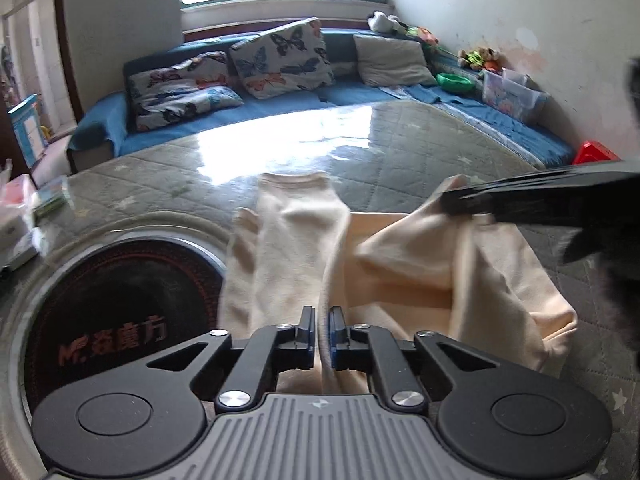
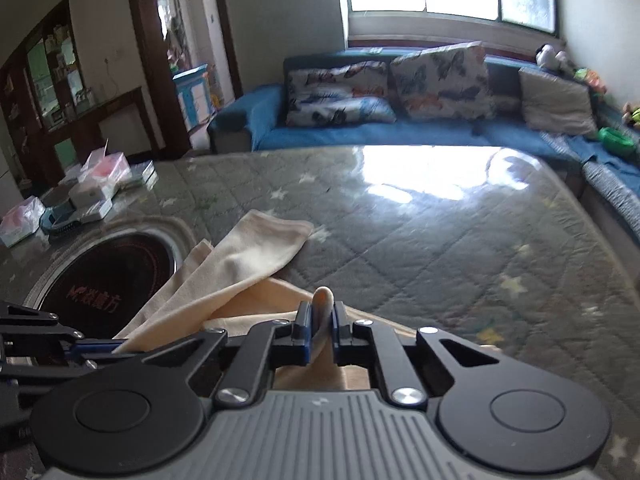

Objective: Fold clothes

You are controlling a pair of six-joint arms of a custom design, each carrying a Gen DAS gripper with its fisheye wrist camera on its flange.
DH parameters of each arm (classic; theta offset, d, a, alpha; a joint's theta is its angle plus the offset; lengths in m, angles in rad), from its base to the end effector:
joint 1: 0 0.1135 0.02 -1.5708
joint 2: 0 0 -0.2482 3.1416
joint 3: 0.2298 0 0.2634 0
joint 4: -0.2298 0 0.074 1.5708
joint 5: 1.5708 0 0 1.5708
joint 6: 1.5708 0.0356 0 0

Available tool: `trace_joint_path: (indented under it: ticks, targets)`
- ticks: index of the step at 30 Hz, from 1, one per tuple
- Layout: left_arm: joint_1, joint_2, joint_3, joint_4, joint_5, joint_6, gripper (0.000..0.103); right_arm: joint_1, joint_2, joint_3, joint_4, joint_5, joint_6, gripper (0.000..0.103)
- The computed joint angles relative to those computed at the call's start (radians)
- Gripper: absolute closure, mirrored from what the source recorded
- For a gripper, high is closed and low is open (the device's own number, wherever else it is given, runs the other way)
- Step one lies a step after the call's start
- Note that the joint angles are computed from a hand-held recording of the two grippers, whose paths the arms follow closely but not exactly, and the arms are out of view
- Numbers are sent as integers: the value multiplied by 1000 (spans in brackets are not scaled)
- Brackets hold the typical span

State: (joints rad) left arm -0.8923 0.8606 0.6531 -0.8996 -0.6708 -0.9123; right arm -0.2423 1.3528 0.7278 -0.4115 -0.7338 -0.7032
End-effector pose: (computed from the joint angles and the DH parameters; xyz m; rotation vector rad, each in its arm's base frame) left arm 0.1221 -0.1162 0.2164 -0.2160 2.3382 0.0720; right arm 0.2587 -0.0394 0.1680 -0.7616 2.1862 0.5008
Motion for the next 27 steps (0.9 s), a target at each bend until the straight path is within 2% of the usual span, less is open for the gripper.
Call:
trace_joint_path:
  ticks: [4, 7, 10, 11, 13, 14, 16, 17, 18, 19, 21, 22, 24, 27]
  targets:
    - [-100, -68, 3, -155, -76, -163, 100, -177, -84, -8, -69, -109, -79, 95]
    - [-230, -105, 13, -339, -136, -388, 101, -414, -94, 37, -178, -228, -198, 95]
    - [-367, -117, 26, -509, -166, -625, 101, -568, -66, 80, -264, -289, -294, 95]
    - [-392, -116, 31, -536, -168, -665, 101, -629, -56, 87, -292, -306, -330, 95]
    - [-398, -119, 40, -534, -168, -663, 100, -749, -22, 112, -349, -337, -404, 95]
    - [-401, -120, 45, -534, -167, -662, 100, -816, 11, 133, -407, -313, -463, 95]
    - [-393, -118, 55, -517, -166, -638, 97, -863, 45, 141, -435, -284, -508, 94]
    - [-369, -108, 63, -485, -164, -591, 96, -888, 69, 136, -418, -243, -530, 89]
    - [-343, -96, 68, -444, -162, -539, 88, -893, 73, 132, -409, -231, -533, 87]
    - [-309, -81, 69, -393, -158, -477, 75, -902, 79, 121, -385, -220, -538, 86]
    - [-237, -49, 73, -292, -143, -355, 60, -911, 89, 111, -359, -205, -544, 83]
    - [-202, -27, 77, -245, -133, -298, 55, -902, 96, 117, -370, -203, -557, 80]
    - [-135, 8, 74, -142, -103, -179, 55, -885, 94, 116, -372, -196, -577, 58]
    - [-62, 92, 73, -34, -71, -62, 55, -838, 74, 79, -389, -157, -662, 56]
